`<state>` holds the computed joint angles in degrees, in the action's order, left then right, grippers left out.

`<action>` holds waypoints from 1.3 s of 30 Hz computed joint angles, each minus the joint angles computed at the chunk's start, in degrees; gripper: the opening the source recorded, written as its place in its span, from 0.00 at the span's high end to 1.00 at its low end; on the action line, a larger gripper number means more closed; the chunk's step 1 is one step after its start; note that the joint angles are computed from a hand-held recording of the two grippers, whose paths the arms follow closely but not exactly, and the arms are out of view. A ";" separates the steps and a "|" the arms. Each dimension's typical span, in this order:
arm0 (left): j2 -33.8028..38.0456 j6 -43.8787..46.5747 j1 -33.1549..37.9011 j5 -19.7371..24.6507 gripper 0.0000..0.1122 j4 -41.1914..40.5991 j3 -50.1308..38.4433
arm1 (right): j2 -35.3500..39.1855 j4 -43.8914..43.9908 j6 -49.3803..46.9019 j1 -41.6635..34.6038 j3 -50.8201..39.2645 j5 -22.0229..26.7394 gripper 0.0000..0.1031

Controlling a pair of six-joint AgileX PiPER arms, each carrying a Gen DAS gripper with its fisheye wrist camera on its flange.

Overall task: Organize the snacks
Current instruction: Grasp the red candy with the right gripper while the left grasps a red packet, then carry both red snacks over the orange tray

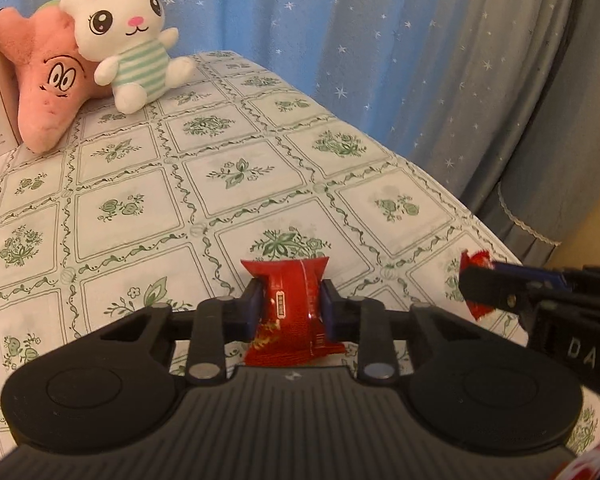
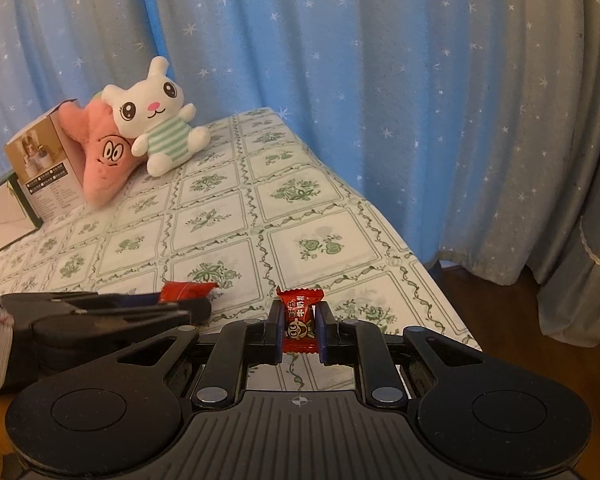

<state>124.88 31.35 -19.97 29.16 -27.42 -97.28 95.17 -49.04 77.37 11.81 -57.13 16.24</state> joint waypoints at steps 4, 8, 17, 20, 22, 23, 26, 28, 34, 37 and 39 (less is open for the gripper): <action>-2.59 1.67 0.80 -0.46 0.78 -1.56 3.79 | 0.47 1.53 -1.48 -0.08 -0.17 -0.33 0.85; -8.16 2.87 2.18 -2.09 0.78 -3.43 11.58 | -0.12 3.12 -2.64 -0.10 0.12 -1.63 0.85; -25.56 5.76 7.55 -2.82 0.78 -4.91 28.15 | -7.37 -0.40 3.56 6.64 4.17 1.46 0.84; -31.94 6.17 10.89 -0.74 0.78 -5.88 32.42 | -11.68 -3.75 8.58 12.73 6.13 6.03 0.84; -36.32 5.98 12.83 0.46 0.78 -5.14 35.03 | -13.95 -5.05 10.75 17.21 6.65 9.76 0.84; -38.37 5.96 13.77 0.97 0.78 -4.63 36.17 | -15.11 -5.39 11.61 19.63 6.63 11.91 0.84; -44.81 6.33 17.67 3.60 0.78 -4.34 39.24 | -18.19 -5.51 12.97 26.29 5.81 18.05 0.84; -48.94 7.69 21.13 6.19 0.78 -5.18 40.98 | -20.07 -5.07 13.40 30.56 4.88 22.12 0.84; -59.84 12.48 32.10 14.89 0.78 -8.27 44.87 | -23.05 -6.02 16.42 44.06 1.11 34.66 0.84; -63.88 16.95 39.52 20.79 0.78 -11.67 45.68 | -23.09 -6.91 18.07 49.64 -0.57 38.99 0.84; -65.92 19.56 43.90 24.34 0.78 -13.21 46.04 | -22.38 -7.42 18.80 52.55 -1.79 41.06 0.84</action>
